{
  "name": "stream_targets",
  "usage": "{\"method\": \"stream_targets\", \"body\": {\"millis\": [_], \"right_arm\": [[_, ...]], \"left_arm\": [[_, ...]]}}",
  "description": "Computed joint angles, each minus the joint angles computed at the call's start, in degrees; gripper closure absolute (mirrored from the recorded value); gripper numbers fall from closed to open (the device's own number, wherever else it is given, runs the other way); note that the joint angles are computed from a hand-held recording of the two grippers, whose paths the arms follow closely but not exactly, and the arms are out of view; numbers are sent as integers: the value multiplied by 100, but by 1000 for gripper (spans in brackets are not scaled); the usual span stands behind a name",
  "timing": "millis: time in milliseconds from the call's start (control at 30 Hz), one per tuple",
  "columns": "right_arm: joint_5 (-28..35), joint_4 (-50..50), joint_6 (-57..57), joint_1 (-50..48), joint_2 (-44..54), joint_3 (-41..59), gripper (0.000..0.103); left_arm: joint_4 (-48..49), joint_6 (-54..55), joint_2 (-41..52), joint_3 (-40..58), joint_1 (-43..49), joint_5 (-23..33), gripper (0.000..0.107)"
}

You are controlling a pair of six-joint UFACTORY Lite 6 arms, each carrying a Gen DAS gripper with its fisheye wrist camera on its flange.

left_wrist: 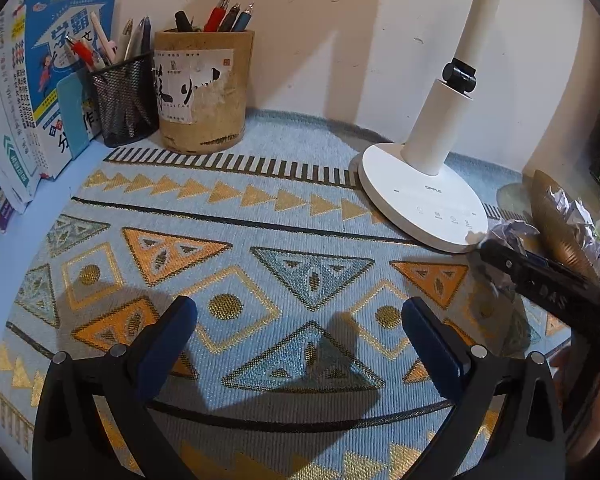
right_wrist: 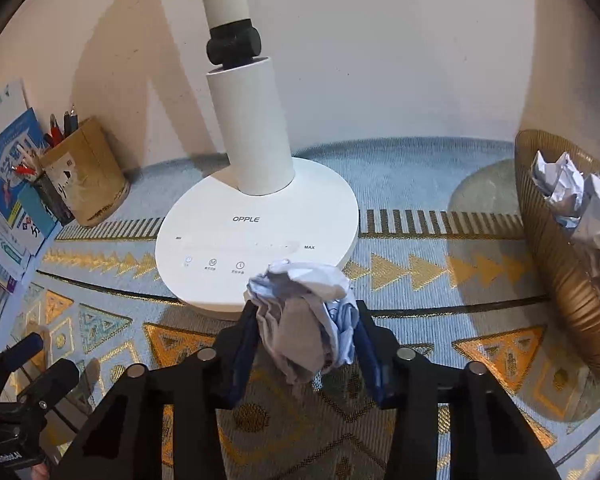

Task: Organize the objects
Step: 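Carry the paper ball over the brown bowl and open the right tool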

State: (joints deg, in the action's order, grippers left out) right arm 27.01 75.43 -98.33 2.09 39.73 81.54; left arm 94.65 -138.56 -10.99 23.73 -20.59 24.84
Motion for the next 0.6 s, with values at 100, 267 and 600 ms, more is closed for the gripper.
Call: {"method": "stream_targets", "body": {"millis": [100, 267, 600], "right_arm": [[73, 625, -880, -108, -392, -581, 62], [276, 1019, -1725, -358, -1148, -1655, 62], [1115, -102, -1098, -1551, -1673, -2323, 62]], "left_arm": [[75, -65, -23, -26, -4, -24, 5], [58, -64, -160, -102, -170, 145, 5], [-249, 286, -82, -27, -829, 676, 5]]}}
